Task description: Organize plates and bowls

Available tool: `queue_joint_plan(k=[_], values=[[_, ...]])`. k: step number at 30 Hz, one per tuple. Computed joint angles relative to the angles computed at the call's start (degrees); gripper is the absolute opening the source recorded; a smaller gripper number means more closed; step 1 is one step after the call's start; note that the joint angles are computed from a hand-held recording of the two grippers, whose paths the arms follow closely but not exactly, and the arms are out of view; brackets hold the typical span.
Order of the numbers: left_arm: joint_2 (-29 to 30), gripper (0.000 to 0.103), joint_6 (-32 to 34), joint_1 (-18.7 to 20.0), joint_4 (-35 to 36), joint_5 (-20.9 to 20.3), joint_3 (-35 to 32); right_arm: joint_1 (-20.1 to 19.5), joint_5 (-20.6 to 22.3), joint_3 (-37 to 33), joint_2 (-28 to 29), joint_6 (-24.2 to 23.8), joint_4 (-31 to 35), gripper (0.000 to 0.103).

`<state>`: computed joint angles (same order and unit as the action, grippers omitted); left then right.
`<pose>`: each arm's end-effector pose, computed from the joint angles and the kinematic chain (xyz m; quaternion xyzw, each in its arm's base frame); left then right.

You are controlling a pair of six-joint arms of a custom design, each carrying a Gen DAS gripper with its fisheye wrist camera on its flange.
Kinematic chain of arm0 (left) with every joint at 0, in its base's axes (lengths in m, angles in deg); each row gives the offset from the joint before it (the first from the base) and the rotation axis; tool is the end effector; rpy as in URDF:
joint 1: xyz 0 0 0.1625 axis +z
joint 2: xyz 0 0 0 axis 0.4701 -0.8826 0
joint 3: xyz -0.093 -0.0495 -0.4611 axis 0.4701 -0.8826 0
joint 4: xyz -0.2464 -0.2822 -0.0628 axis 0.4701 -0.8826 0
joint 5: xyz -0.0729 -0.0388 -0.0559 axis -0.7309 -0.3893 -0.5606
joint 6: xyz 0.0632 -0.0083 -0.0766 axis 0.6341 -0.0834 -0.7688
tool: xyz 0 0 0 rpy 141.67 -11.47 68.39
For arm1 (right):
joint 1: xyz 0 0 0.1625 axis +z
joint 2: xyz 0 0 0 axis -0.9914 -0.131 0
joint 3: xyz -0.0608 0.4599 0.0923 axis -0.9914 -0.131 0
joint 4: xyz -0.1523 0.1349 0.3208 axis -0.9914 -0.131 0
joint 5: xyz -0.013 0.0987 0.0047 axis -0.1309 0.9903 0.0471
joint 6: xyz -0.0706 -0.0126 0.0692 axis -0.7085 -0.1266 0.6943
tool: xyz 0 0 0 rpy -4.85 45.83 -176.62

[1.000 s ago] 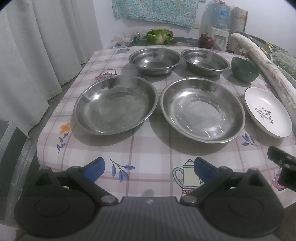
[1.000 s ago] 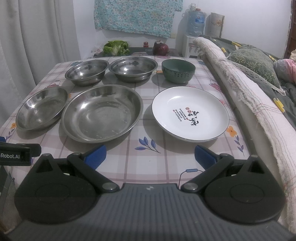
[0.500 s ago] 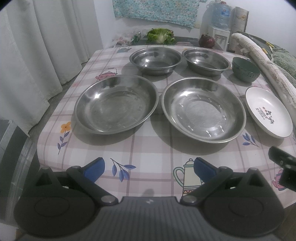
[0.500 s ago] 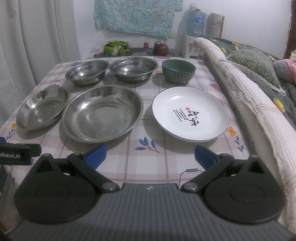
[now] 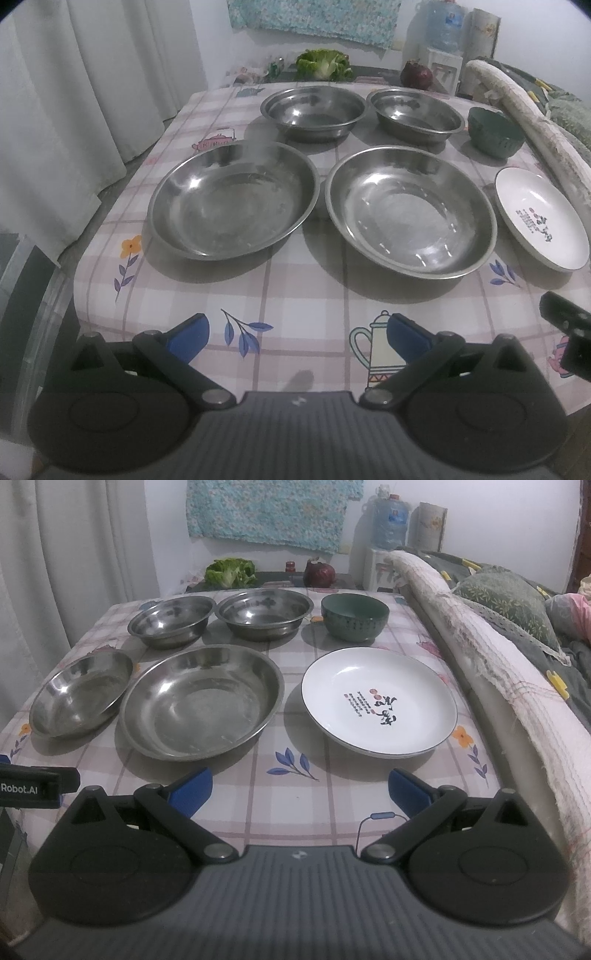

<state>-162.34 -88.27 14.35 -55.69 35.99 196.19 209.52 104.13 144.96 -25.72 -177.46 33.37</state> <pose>-0.1351 -0.4178 0.3136 0.0988 0.8663 -0.2702 0.4083 0.3538 -0.3880 0.0607 0.1368 -0.8423 0.3693 0.3679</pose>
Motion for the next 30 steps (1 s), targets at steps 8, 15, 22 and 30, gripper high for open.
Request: queue_joint_plan(k=[8, 15, 22, 30], values=[[1.39, 0.103, 1.26, 1.11, -0.04, 1.86, -1.41, -1.82, -3.73, 0.46, -0.81, -1.25, -0.74, 0.102], [4.5, 0.103, 13.41, 4.22, -9.42, 4.68, -6.37, -3.65, -9.31, -3.85, -1.81, -12.42, -0.7, 0.102], [9.17, 0.103, 29.32, 9.06, -22.42, 0.18, -14.42, -7.29, -23.14, -11.53, -1.94, -13.8, 3.03, 0.102], [15.57, 0.103, 40.71, 15.99, -27.83, -7.92, -26.05, -11.19, -34.09, -34.38, 6.74, -14.69, 17.47, 0.102]])
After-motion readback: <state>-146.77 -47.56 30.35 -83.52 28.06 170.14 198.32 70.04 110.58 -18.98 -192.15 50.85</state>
